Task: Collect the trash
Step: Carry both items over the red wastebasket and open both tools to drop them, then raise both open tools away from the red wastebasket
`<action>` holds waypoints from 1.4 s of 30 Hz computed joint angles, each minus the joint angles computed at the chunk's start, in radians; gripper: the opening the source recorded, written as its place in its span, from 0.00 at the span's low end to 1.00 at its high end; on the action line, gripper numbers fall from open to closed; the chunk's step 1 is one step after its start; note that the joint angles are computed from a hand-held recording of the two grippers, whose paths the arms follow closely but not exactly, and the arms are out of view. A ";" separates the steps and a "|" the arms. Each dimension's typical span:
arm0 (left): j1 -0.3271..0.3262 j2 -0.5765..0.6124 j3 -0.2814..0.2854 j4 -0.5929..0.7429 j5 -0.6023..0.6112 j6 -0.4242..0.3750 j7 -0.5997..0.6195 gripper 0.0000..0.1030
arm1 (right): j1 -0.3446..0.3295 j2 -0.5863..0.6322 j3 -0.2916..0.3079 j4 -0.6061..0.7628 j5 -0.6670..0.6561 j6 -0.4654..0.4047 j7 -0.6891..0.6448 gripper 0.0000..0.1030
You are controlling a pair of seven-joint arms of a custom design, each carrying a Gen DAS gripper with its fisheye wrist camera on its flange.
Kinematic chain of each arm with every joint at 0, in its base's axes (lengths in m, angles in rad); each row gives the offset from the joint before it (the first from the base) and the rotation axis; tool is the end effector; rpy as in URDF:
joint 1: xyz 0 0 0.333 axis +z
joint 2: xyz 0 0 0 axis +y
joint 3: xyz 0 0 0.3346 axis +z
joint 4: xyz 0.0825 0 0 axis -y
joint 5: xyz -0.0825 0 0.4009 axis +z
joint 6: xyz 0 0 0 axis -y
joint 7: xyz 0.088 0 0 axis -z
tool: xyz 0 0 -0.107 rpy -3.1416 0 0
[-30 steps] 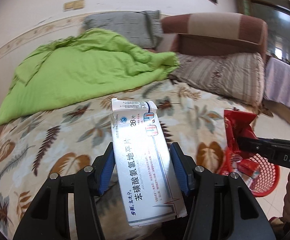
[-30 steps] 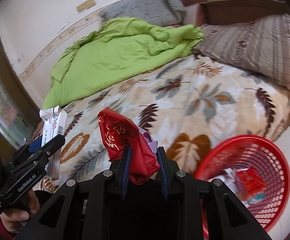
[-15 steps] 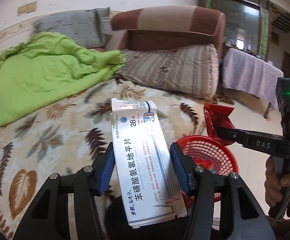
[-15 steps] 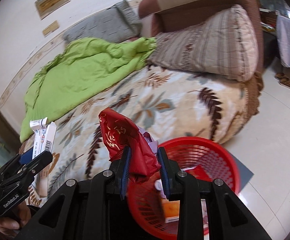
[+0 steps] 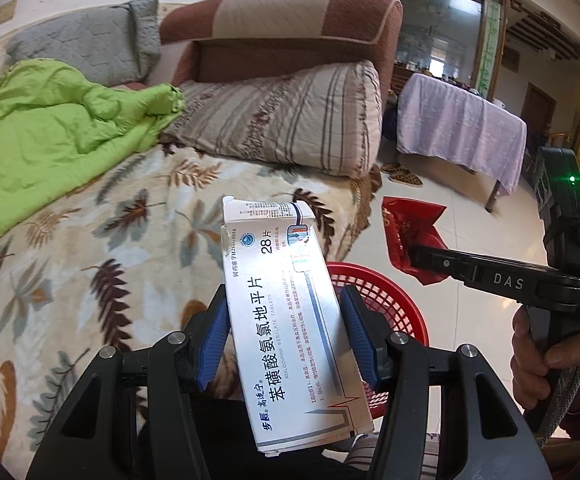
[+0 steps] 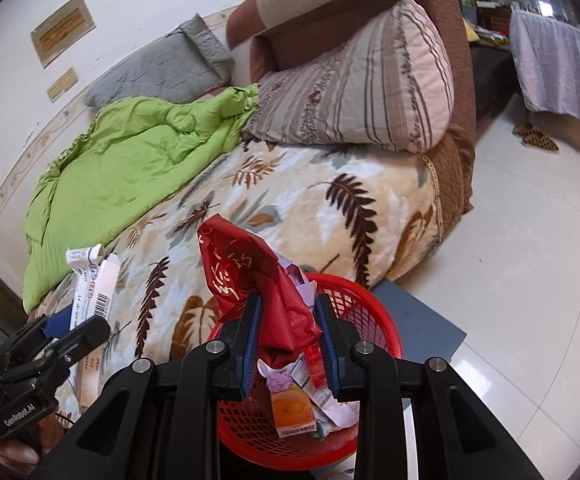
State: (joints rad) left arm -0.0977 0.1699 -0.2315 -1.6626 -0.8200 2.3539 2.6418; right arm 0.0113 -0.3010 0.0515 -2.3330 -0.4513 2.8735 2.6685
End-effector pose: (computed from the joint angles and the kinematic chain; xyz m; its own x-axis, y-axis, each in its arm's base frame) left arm 0.6404 -0.2168 0.5833 -0.8356 -0.5363 0.1188 -0.4183 0.4813 -0.7703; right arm 0.5087 0.0590 0.5611 -0.4180 -0.8173 -0.3966 -0.4925 0.5707 -0.6571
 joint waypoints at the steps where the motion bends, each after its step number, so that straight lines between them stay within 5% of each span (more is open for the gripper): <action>1: -0.003 0.004 -0.001 0.002 0.006 -0.005 -0.004 0.52 | 0.000 -0.001 -0.002 -0.006 0.003 0.001 0.001 0.29; 15: -0.025 0.055 -0.023 0.028 0.059 -0.044 -0.037 0.53 | 0.013 0.027 -0.035 -0.029 0.099 0.017 -0.029 0.31; 17: -0.026 0.061 -0.026 0.035 0.059 -0.055 -0.034 0.55 | -0.001 0.030 -0.025 -0.026 0.085 0.010 -0.011 0.37; 19: -0.024 0.058 -0.029 0.028 0.046 -0.049 -0.018 0.61 | -0.009 0.029 -0.019 -0.024 0.074 0.008 0.004 0.56; 26: -0.018 0.047 -0.021 0.019 0.030 -0.017 -0.035 0.77 | -0.032 0.015 0.003 -0.015 -0.002 -0.019 0.069 0.59; 33: 0.016 0.004 0.001 -0.021 -0.016 0.059 -0.007 0.86 | -0.060 0.010 0.080 0.051 -0.189 -0.176 0.209 0.81; 42: 0.073 -0.036 0.049 -0.088 -0.124 0.257 0.033 0.98 | 0.055 0.075 0.114 0.180 -0.389 -0.410 0.282 0.99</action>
State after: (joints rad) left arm -0.0249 0.1339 -0.1821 -1.7504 -0.9437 2.6106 2.6746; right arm 0.0660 -0.2255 0.1658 -2.1531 -0.8406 2.4637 2.9509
